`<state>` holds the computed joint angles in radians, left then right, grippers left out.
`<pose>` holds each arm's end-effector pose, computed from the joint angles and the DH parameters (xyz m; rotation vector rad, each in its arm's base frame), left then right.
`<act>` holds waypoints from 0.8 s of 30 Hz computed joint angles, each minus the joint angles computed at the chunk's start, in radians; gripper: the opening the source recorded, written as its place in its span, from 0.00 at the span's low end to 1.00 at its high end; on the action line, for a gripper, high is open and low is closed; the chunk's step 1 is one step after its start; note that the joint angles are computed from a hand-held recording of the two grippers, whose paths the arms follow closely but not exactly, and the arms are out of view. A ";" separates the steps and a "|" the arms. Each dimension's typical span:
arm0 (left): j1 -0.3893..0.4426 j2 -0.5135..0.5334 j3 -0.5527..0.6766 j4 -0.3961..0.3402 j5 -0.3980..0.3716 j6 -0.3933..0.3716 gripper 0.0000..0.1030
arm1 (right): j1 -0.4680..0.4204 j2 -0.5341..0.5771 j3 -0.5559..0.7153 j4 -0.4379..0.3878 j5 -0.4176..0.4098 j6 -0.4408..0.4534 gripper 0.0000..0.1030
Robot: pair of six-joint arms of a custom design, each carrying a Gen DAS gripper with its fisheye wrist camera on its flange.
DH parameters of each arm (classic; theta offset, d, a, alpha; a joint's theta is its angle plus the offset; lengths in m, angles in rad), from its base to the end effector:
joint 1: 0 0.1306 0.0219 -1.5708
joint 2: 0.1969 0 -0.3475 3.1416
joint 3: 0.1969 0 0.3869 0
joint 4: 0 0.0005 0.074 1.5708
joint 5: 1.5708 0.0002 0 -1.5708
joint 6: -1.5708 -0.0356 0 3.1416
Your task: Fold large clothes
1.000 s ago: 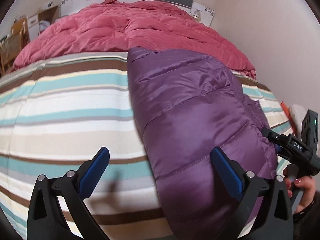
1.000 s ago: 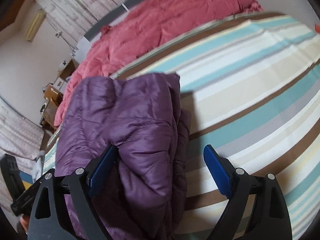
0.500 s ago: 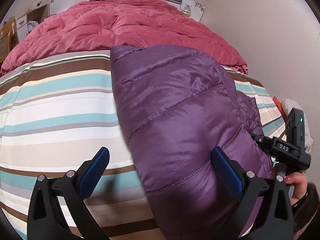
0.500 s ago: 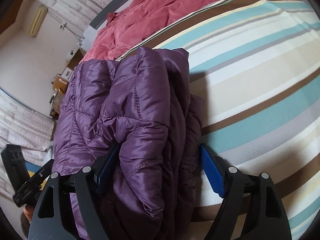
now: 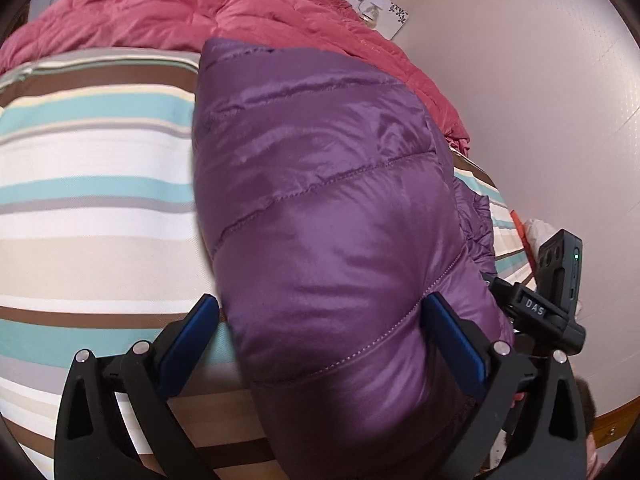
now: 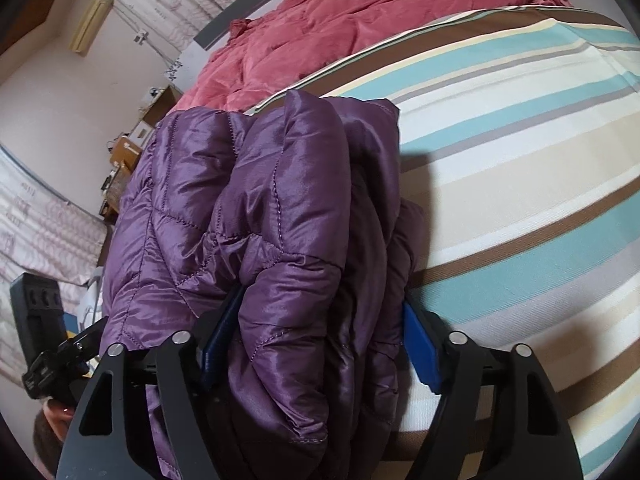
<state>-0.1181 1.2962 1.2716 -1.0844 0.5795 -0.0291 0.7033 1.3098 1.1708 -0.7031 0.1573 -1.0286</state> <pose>0.4224 -0.0703 0.3745 0.3727 2.5779 -0.8011 0.3512 0.2899 0.3422 0.4771 2.4449 0.5961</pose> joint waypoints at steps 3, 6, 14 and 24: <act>-0.014 -0.004 0.001 -0.016 -0.005 -0.017 0.97 | 0.011 -0.003 -0.002 0.007 0.021 0.015 0.54; -0.041 -0.023 -0.006 -0.010 -0.057 -0.047 0.95 | 0.019 -0.004 -0.001 0.017 0.031 0.019 0.46; -0.067 -0.080 -0.036 0.037 -0.134 -0.068 0.82 | 0.055 -0.021 -0.007 0.037 0.099 0.031 0.33; -0.136 -0.187 -0.081 0.108 -0.281 -0.134 0.64 | 0.118 -0.070 -0.034 0.087 0.219 0.026 0.29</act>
